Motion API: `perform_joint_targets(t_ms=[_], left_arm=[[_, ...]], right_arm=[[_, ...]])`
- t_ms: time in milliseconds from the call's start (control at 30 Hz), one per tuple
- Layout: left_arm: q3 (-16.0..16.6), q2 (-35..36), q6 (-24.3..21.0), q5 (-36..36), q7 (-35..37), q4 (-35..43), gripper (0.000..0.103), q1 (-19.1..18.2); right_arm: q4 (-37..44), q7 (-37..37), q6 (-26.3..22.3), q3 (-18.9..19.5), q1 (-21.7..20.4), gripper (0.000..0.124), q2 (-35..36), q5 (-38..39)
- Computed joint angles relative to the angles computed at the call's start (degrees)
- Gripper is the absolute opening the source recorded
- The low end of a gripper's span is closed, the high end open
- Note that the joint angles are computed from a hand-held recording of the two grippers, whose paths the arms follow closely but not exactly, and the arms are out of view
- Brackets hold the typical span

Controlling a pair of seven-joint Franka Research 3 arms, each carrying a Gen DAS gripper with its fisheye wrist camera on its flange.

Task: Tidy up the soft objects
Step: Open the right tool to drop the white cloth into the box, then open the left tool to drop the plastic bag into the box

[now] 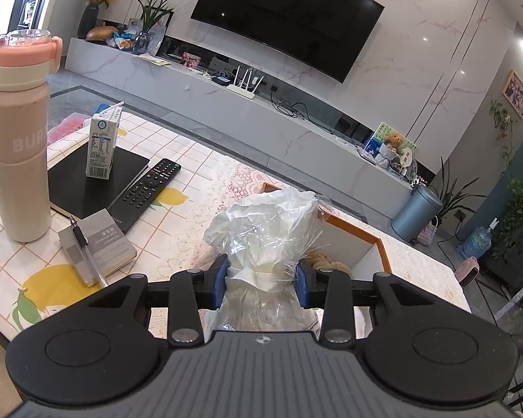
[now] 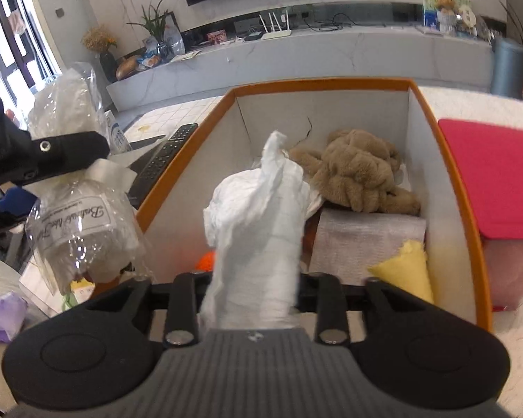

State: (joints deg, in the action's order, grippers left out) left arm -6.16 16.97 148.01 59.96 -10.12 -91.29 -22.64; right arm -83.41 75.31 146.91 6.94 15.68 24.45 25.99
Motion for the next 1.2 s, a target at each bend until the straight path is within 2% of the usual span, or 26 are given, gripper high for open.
perform_joint_targets(t_ms=[33,167,233,300,400,500,600,700,867,1033,1200], left_arm=[[-0.03,-0.07,-0.14,-0.04,0.16,-0.04,0.043,-0.02],[-0.22,-0.12,-1.03,-0.55,0.58,0.21,0.043,-0.14],[-0.38,-0.17,-1.58,-0.9,1.21,0.55,0.043,-0.24],[-0.43,-0.28,-1.92,-0.78,1.49,0.7,0.043,-0.4],[-0.8,0.02,-1.5,-1.76,3.2,1.1,0.043,-0.17],[-1.85,2.11,-4.64,-6.57,8.95,4.13,0.043,-0.37],[-1.19,4.41,-8.42,-6.18,11.67,7.66,0.043,-2.66],[-0.23,5.82,-9.81,-5.08,11.8,9.66,0.043,-4.46],[-0.07,6.46,-2.88,-5.28,12.23,9.81,0.043,-4.33],[0.2,11.08,-5.04,-8.33,17.99,15.73,0.043,-6.18],[1.16,14.44,-4.95,-11.91,21.83,19.3,0.043,-7.44]], right_arm=[[0.23,-0.51,-0.14,0.18,-0.31,0.066,0.08,0.38],[-1.31,-0.56,1.57,-1.26,1.24,0.077,-1.06,-3.47],[-2.86,-0.36,2.18,-1.76,1.47,0.088,-2.44,-4.93],[-4.32,-1.48,2.43,-1.43,0.77,0.089,-3.87,-4.56],[-5.45,-2.4,2.14,-1.64,-0.07,0.096,-5.47,-4.29],[-7.61,-2.54,4.35,-3.09,0.35,0.097,-7.39,-7.63],[-10.02,-2.73,6.39,-3.71,-0.01,0.097,-9.33,-9.33],[-11.6,-4.4,7.33,-3.77,-0.82,0.097,-10.97,-9.97],[-13.87,-6.9,10.22,-4.26,-1.61,0.097,-13.15,-11.52],[-14.35,-4.36,12.54,-5.76,-1.57,0.097,-13.36,-15.57],[-15.01,-7.31,13.52,-4.93,-3.7,0.097,-13.06,-12.51]])
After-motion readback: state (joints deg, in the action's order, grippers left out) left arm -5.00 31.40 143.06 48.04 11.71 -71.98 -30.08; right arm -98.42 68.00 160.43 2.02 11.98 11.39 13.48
